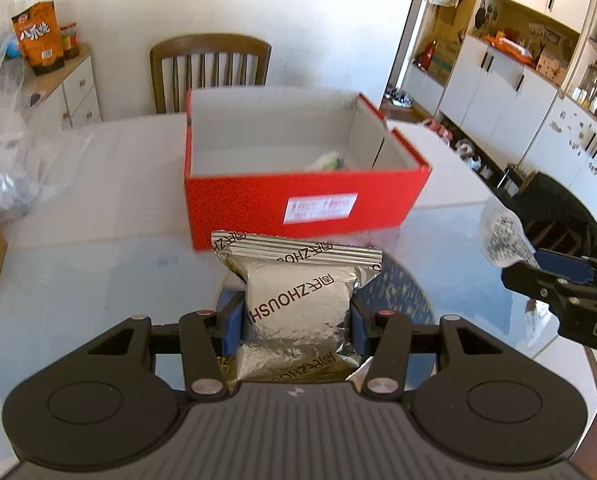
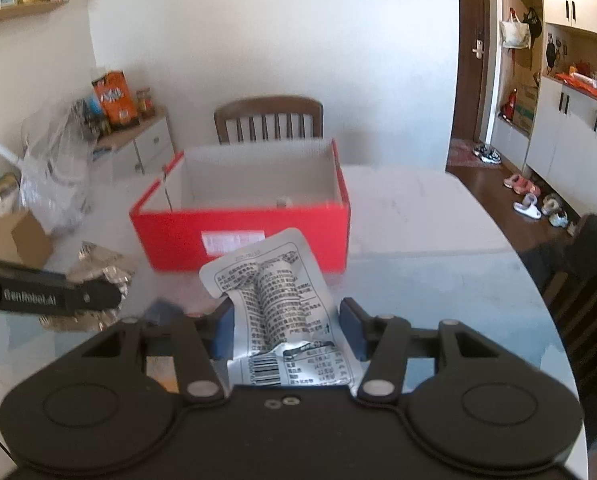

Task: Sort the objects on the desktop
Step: 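Carry the foil bag and white packet over the red shoebox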

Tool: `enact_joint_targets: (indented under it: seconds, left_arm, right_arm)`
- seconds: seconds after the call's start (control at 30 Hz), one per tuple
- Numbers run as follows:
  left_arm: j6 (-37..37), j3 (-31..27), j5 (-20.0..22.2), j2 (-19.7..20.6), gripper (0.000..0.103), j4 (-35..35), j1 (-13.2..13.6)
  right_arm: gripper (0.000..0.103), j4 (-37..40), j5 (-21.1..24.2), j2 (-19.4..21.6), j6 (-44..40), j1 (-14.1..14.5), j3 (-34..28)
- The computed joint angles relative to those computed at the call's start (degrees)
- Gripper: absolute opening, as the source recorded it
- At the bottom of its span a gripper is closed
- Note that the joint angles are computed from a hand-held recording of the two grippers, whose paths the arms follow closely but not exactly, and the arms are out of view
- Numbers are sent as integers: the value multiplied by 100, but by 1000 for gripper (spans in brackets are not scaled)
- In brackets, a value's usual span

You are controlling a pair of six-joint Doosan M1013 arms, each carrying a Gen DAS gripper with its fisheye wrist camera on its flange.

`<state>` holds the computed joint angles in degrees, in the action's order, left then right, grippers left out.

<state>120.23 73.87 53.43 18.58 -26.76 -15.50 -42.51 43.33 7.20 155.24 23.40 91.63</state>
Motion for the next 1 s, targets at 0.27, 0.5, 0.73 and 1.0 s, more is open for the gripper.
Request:
enact_joint_targets:
  seconds: [0.27, 0.5, 0.73, 1.0]
  left_arm:
    - [-195, -528, -111, 258, 50, -3, -158]
    - [-395, -1002, -127, 536, 50, 206, -287]
    - [-841, -1724, 97, 986, 50, 587, -381]
    - [-1216, -2613, 416, 1576, 50, 1115, -478]
  right_arm:
    - [53, 259, -367, 186, -508, -309, -412]
    - [53, 485, -515, 432, -1014, -493, -819]
    - [53, 947, -512, 732, -1524, -695, -1251]
    - [53, 1604, -378, 1145, -2119, -929, -1781]
